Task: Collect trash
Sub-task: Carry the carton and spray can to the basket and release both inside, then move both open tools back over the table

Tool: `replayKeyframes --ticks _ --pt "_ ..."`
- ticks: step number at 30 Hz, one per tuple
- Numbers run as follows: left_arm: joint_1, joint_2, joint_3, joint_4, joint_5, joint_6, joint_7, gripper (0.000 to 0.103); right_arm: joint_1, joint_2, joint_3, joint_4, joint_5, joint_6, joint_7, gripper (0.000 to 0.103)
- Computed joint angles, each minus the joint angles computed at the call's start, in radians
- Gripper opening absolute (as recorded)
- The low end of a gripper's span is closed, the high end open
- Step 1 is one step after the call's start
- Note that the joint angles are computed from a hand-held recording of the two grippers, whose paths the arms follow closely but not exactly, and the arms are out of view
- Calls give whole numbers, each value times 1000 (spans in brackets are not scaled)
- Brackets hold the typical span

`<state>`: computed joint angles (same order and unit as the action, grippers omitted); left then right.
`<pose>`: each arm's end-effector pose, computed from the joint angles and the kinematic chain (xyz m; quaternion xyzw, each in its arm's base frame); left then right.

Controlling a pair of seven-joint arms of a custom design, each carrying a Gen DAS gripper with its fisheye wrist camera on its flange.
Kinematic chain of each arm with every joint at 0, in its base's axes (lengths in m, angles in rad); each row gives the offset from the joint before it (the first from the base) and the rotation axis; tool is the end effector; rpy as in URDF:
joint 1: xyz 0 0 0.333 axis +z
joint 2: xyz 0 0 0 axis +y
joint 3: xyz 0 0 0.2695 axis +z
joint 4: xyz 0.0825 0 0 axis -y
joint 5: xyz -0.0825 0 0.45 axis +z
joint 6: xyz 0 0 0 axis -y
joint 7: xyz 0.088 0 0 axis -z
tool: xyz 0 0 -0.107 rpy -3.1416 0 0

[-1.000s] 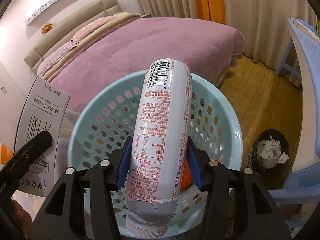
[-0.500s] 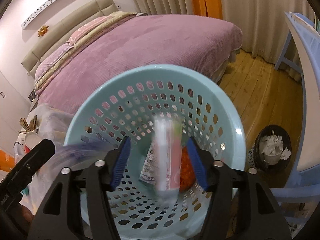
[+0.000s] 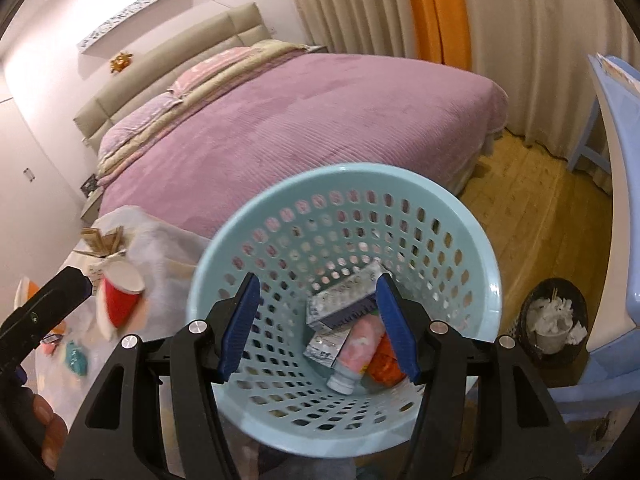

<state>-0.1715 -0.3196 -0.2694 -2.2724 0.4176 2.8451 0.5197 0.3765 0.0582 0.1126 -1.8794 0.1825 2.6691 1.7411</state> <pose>0.5133 -0.2742 0.5120 -0.7035 0.5527 -0.4020 0.1949 0.6072 0.3158 0.4918 -0.7170 0.5951 -0.0932 0.3509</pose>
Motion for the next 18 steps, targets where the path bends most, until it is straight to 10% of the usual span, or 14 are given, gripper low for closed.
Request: replayKeyframes --ticks 18 --pt "26 -485 -47 -312 28 -117 -144 69 72 -65 51 -15 121 19 -152 57"
